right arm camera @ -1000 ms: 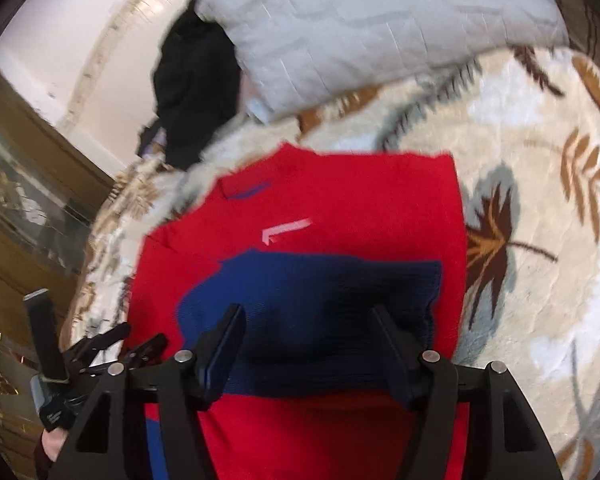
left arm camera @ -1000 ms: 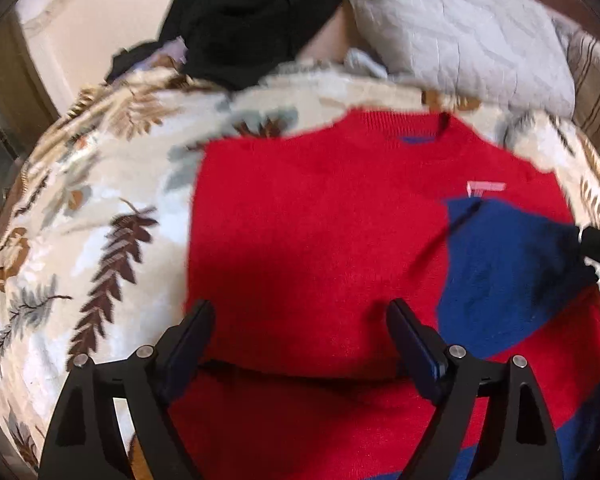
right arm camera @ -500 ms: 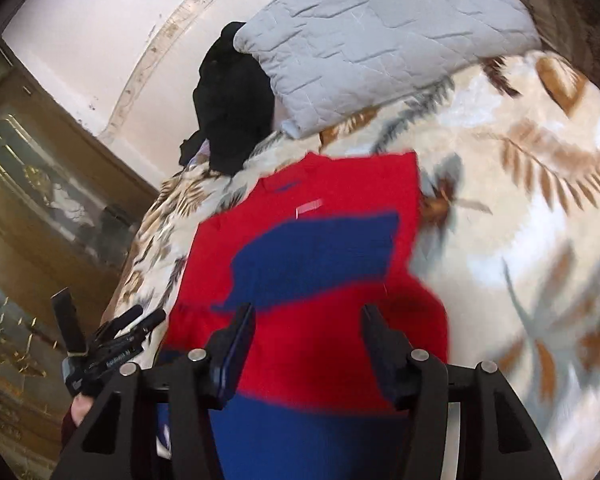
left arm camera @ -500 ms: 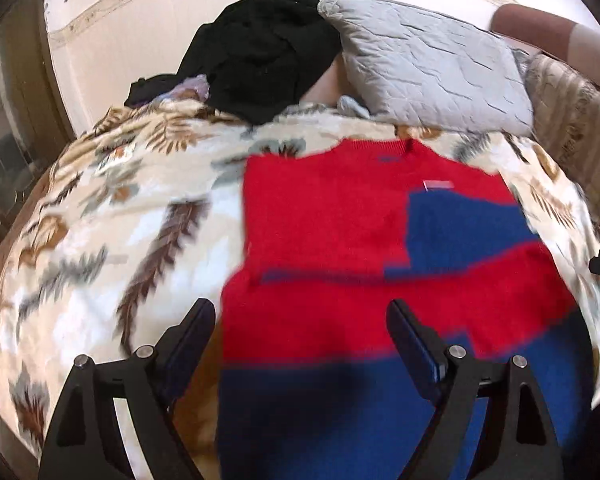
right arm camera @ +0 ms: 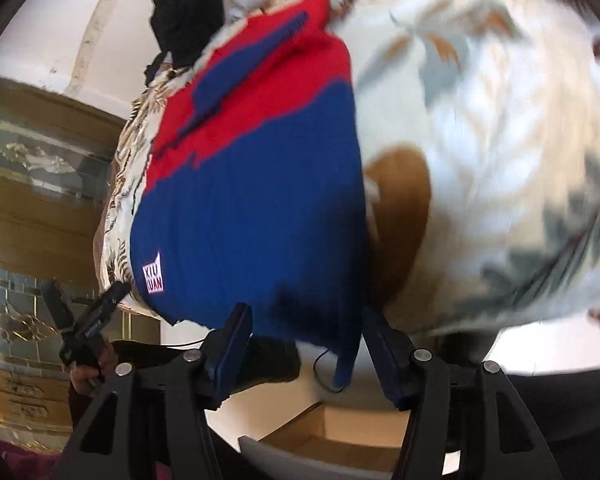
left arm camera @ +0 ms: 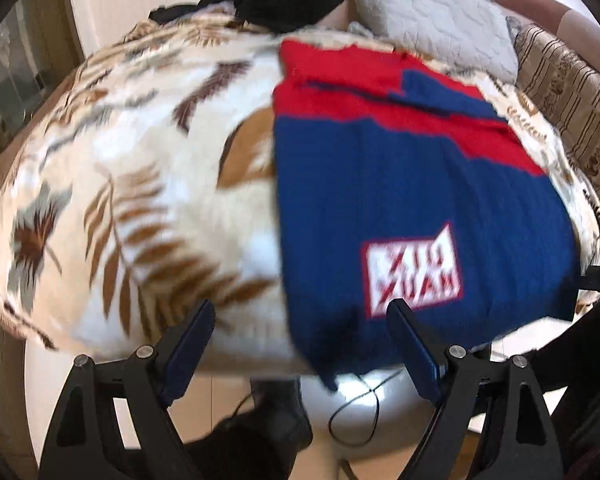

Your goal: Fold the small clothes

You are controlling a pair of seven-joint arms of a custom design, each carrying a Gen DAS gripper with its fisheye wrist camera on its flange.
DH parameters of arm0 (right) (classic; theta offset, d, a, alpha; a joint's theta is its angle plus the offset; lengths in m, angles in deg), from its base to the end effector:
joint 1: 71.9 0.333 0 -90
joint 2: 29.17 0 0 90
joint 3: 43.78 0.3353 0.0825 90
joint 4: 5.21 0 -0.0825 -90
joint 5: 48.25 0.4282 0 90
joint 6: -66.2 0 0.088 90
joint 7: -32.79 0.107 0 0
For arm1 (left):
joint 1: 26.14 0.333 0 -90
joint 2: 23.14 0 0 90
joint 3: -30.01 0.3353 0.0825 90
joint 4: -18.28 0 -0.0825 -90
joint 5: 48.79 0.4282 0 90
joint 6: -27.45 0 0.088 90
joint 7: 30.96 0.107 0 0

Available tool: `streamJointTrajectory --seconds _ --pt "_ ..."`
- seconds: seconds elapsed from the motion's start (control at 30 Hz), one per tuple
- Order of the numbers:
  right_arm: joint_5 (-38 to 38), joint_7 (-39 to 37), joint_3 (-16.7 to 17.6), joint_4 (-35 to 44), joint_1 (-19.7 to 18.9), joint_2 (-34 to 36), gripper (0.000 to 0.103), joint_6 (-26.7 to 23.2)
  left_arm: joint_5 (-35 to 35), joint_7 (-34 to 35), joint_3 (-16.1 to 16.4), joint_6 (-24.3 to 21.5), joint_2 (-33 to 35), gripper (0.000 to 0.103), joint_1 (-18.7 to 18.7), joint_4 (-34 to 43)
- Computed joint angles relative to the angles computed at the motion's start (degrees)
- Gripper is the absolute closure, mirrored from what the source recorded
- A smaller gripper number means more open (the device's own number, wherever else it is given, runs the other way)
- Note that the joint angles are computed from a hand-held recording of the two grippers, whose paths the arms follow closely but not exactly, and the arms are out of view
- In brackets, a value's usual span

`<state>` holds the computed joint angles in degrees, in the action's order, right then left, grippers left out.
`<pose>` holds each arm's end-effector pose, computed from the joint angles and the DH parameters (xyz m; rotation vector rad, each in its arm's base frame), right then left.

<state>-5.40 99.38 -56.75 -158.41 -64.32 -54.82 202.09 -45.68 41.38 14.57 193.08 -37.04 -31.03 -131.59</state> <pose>0.4230 -0.0276 0.3810 -1.6019 1.9432 0.3197 0.4552 -0.1709 0.3739 -1.8584 2.0642 -0.5905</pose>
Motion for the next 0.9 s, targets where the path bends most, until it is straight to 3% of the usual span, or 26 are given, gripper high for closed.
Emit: streamJointTrajectory --seconds 0.03,0.13,0.23,0.27,0.33,0.37,0.43,0.53,0.57,0.63,0.67,0.9 --pt "-0.50 1.19 0.52 -0.22 -0.18 0.54 0.042 0.19 -0.65 0.04 0.33 -0.48 -0.19 0.015 -0.23 -0.35" --pt "-0.46 3.57 1.18 -0.57 -0.21 2.74 0.042 1.43 -11.03 7.27 5.24 -1.13 -0.28 0.015 -5.70 -1.31" --pt "-1.08 5.59 2.26 -1.18 -0.21 3.91 0.044 3.63 -18.61 12.20 7.08 -0.48 -0.07 0.019 -8.16 -1.62" --pt "-1.62 6.38 2.48 -1.25 -0.21 4.16 0.053 3.51 -21.90 15.13 8.09 -0.29 0.01 0.025 -9.63 -1.59" --pt "-1.29 5.98 2.01 -1.06 0.23 4.54 0.069 2.77 -27.38 20.10 9.23 -1.23 0.29 0.069 -11.69 -1.09" --pt "-1.14 5.94 2.03 -1.10 0.28 4.31 0.075 2.67 -29.78 22.41 9.60 -1.81 0.38 0.075 -12.22 -0.92" --pt "-2.81 6.07 3.00 -1.95 0.20 2.32 0.083 3.93 -29.50 22.33 8.02 -2.16 0.29 0.075 -10.48 -1.06" --pt "-3.55 5.68 2.44 -2.37 1.40 0.40 0.083 3.96 -35.73 26.37 9.40 -3.35 0.35 0.073 -11.24 -0.61" --pt "-3.00 5.79 2.45 -2.53 2.10 0.18 0.083 4.35 -36.21 26.18 9.14 -4.23 0.52 0.069 -10.59 -0.41" --pt "-2.17 4.73 1.34 -2.31 2.81 0.38 0.083 3.99 -32.35 21.82 6.96 -6.06 0.87 0.043 -7.65 -0.28" --pt "-1.89 4.97 1.16 -2.18 2.82 0.72 0.080 3.86 -30.62 20.08 6.23 -6.28 0.87 0.040 -6.63 -0.59" --pt "-0.50 5.02 1.54 -0.56 2.28 4.18 0.080 2.13 -37.92 26.96 7.66 -9.26 2.15 0.041 -8.99 0.44"
